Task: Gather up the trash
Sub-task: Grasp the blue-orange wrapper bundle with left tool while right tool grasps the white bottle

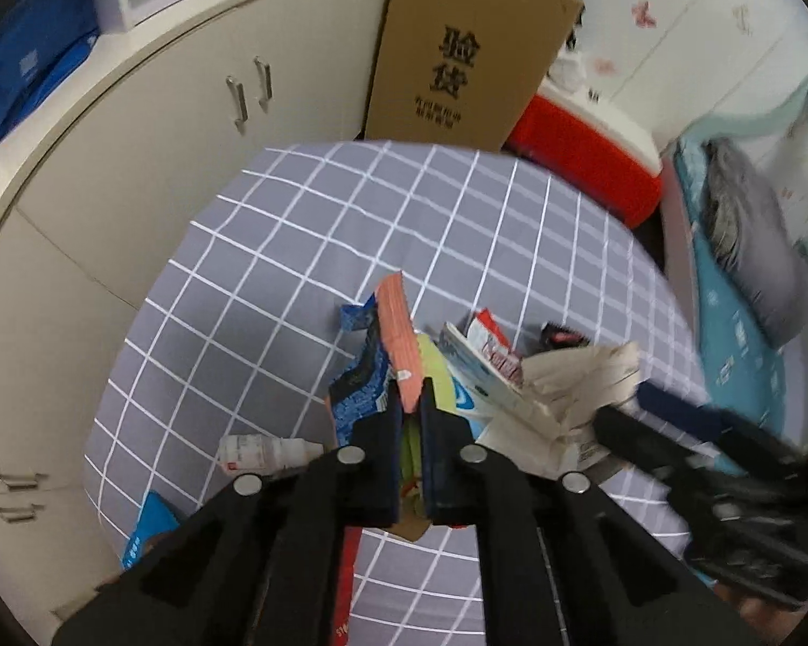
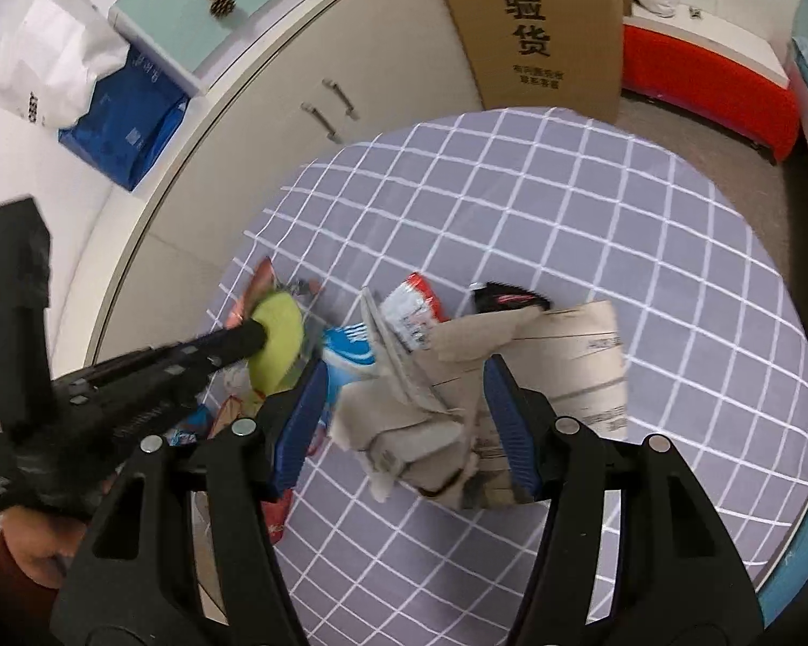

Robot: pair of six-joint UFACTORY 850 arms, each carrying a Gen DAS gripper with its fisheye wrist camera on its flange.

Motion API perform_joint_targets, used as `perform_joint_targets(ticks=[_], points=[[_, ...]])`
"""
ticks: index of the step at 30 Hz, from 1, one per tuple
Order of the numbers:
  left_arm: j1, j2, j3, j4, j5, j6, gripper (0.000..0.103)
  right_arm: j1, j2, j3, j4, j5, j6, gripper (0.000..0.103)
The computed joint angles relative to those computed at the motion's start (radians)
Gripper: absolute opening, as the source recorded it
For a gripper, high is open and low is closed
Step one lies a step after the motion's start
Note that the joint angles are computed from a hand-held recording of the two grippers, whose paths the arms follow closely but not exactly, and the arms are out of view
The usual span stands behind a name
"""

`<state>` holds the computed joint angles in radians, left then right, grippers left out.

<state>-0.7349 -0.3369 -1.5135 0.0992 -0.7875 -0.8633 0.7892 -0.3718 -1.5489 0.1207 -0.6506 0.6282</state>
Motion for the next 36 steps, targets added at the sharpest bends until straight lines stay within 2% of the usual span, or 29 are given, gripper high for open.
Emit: perform_joint_targets(ticks=[3,9,17,23,36], points=[[0.020,0.058,0.057,-0.051,0.071,-0.004,0.005,0.015,-0.018,-0.023,-0.024,-0.005,0.026,0.060],[0.030,0.122,0.121,-0.046,0.120,-0.067,0.005,0.020,-0.037,-0.052,-0.021,-0.002,0.017,0.060],[0.060,0.154,0.209,-0.231,0.206,-0.008,0.005,0.041,-0.053,-0.079,-0.022,-0.023,-0.019,0.060],[0.046,0.183,0.216,-0.127,0.193,-0.090,0.005,0.051,-0.042,-0.054,-0.010,-0.013,-0.018,0.060],[0.046,0.306,0.272,0.120,0.153,-0.325,0.004,0.084,-0.085,-0.102,0.065,-0.013,-0.087,0.060]])
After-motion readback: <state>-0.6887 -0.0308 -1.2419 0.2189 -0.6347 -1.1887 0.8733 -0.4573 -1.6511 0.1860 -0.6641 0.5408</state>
